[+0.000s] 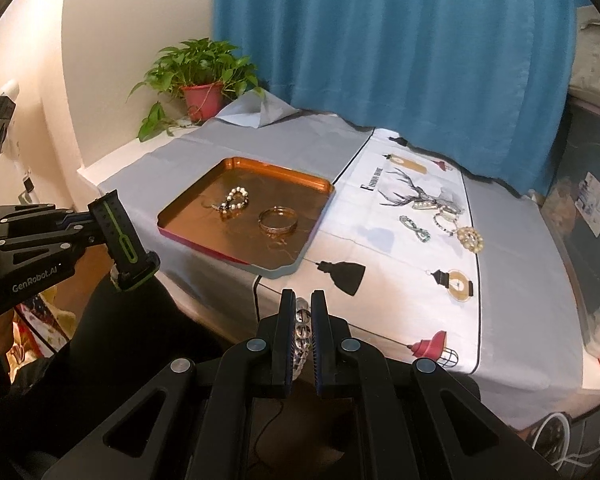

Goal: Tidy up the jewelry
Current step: 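Carry the smartwatch and crystal bracelet with both tools over the copper tray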

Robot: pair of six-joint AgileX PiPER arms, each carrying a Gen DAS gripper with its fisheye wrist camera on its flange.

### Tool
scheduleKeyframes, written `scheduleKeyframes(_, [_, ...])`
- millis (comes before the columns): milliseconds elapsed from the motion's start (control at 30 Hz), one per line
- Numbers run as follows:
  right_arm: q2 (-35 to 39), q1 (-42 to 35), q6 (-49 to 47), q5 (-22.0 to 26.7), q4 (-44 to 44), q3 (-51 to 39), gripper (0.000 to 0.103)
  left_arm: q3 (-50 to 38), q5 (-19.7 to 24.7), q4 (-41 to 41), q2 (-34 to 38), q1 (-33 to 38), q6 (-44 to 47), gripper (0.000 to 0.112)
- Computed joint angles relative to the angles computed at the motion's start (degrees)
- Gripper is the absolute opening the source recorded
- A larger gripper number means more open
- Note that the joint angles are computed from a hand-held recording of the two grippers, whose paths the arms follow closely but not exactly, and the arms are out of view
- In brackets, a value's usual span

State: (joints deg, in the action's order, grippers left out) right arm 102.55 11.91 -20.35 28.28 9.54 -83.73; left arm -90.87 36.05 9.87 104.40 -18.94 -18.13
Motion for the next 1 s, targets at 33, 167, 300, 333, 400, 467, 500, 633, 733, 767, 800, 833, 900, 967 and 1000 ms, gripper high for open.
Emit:
scheduleKeyframes(33, [0.53, 0.24, 0.50, 0.27, -0.42, -0.59, 0.008, -0.32, 0.15, -0.36, 0.37, 0.24, 0.32, 0.007])
scheduleKeyframes(167, [2.43, 0.92, 1.83, 1.16, -1.54, -2.71, 0.008, -1.48, 0.53, -1.60, 1.73, 1.16, 1.68, 0.007])
scheduleKeyframes(300, [4.77, 1.60, 3.10, 2.27, -2.75, -5.48, 0.008, -2.90, 0.83, -2.82, 3.24, 1.98, 2.80, 0.007])
scheduleKeyframes(333, [5.22, 1.70, 3.22, 2.52, -2.87, -6.02, 0.008, -3.35, 0.94, -3.40, 3.68, 2.28, 3.33, 0.007])
scheduleKeyframes(400, [6.50, 2.03, 3.66, 3.24, -3.32, -7.61, 0.008, -4.34, 1.26, -4.18, 4.58, 2.72, 4.12, 0.007])
scheduleKeyframes(467, [7.96, 2.37, 3.97, 4.22, -3.60, -9.67, 0.008, -5.33, 1.60, -4.74, 5.43, 3.12, 4.82, 0.007])
scheduleKeyframes(500, [8.68, 2.53, 4.09, 4.73, -3.73, -10.78, 0.008, -6.04, 1.89, -5.16, 5.99, 3.42, 5.31, 0.007])
scheduleKeyframes(633, [11.98, 3.13, 4.68, 6.58, -4.21, -15.66, 0.008, -9.09, 3.07, -6.69, 8.26, 4.61, 7.09, 0.007])
scheduleKeyframes(733, [15.06, 3.56, 5.34, 8.32, -4.68, -20.30, 0.008, -12.17, 4.21, -7.54, 10.52, 5.58, 8.27, 0.007])
scheduleKeyframes(767, [16.63, 3.68, 5.59, 9.28, -4.78, -22.71, 0.008, -13.48, 4.71, -7.95, 11.43, 5.95, 8.79, 0.007])
scheduleKeyframes(800, [18.11, 3.79, 5.91, 10.21, -4.91, -25.04, 0.008, -14.82, 5.24, -8.37, 12.36, 6.31, 9.28, 0.007])
scheduleKeyframes(833, [19.52, 3.85, 6.14, 11.03, -4.93, -27.21, 0.008, -15.97, 5.69, -8.65, 13.13, 6.56, 9.62, 0.007])
scheduleKeyframes(900, [23.21, 3.97, 6.46, 13.71, -4.73, -33.23, 0.008, -19.28, 6.98, -9.17, 15.36, 7.19, 10.48, 0.007])
scheduleKeyframes(967, [27.05, 4.21, 6.97, 16.41, -4.92, -39.58, 0.008, -22.68, 8.33, -9.63, 17.61, 7.76, 11.26, 0.007])
scheduleKeyframes(1000, [29.56, 4.39, 7.28, 18.37, -5.06, -43.97, 0.008, -24.20, 8.92, -9.85, 18.63, 8.02, 11.62, 0.007])
